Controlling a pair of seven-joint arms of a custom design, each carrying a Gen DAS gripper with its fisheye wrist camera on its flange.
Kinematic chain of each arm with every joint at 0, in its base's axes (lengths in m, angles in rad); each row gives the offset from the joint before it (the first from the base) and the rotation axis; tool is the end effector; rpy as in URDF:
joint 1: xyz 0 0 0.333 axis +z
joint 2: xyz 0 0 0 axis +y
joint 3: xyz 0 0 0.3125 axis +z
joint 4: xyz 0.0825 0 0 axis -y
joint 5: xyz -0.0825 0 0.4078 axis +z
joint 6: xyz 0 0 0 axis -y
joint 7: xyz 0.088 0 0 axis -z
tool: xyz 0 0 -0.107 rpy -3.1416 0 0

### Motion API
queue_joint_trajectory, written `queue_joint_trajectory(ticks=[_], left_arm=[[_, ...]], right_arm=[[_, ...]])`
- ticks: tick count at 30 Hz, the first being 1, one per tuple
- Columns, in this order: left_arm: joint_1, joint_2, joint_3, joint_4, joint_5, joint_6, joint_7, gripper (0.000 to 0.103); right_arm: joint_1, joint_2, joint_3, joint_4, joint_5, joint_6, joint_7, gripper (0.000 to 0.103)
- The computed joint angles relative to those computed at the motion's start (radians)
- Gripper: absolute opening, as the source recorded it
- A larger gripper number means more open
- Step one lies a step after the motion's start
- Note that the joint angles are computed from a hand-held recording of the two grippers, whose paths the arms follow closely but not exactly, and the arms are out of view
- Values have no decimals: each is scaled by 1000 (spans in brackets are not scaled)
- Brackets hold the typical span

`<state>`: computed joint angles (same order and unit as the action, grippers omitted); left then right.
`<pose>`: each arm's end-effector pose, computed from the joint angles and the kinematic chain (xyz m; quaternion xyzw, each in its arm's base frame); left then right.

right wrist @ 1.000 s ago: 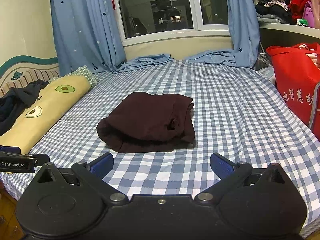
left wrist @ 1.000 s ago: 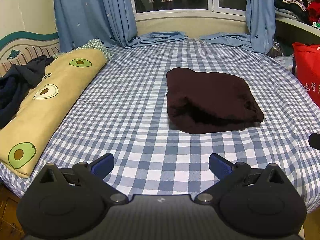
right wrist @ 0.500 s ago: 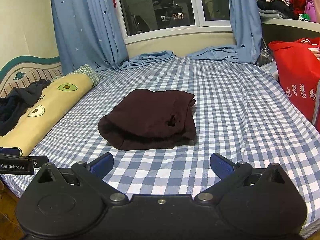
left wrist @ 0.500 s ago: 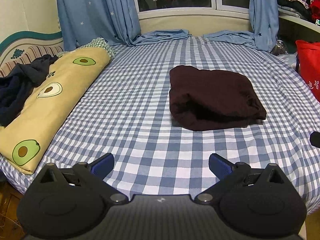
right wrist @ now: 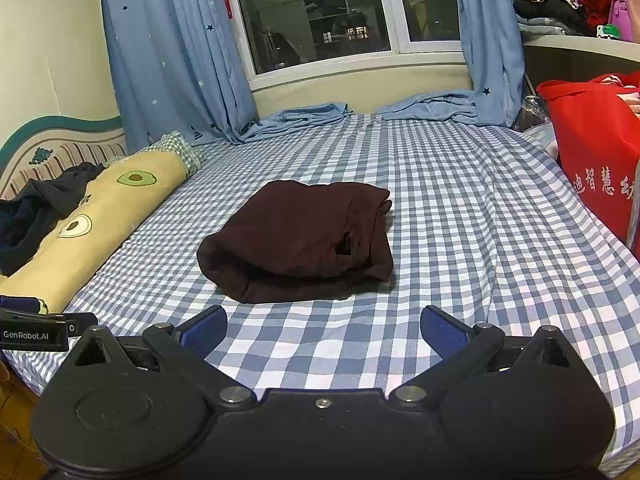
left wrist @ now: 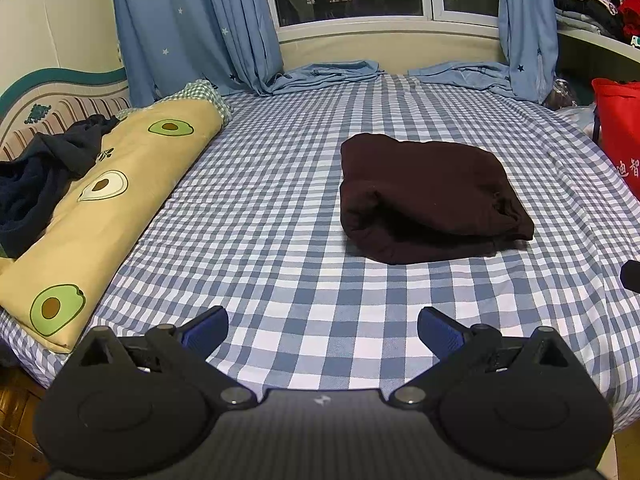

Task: Fold small clothes

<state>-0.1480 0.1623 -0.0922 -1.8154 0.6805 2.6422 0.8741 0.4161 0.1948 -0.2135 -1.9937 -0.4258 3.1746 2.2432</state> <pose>0.6496 -0.1724 0.5078 -0.6406 0.6605 -0.2190 0.3247 0.6314 0.1764 0.4635 -0.6193 0.6260 -0.2614 0.3953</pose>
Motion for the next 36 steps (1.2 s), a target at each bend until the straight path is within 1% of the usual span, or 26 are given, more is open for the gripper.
queue_joint_trajectory(ticks=[5,9,15,21,24,29,36], left_arm=[[0,-2,0,-2,1,-1,0,102],[1,-3,1,-4,2,3,-1,102],[4,-5,0,-8,-1,8,1,102],[9,-2,1,-10,-12,20,17,102],[10,1,2,-9,-19,23,24,102],[14,11,3,-2,-45,28,49,102],[15,22,8,6,-76,31,72,102]], right_arm=[[0,0,3,-1,7,-1,1,102],[11,-2,-7,-2,-1,-3,13,102],[33,-3,-33,0,-41,-7,60,102],[53,0,-58,11,-110,-18,133,102],[51,2,-58,17,-142,-24,168,102],[40,5,-46,30,-194,-43,224,102],[-1,14,7,52,-215,-76,248,102]])
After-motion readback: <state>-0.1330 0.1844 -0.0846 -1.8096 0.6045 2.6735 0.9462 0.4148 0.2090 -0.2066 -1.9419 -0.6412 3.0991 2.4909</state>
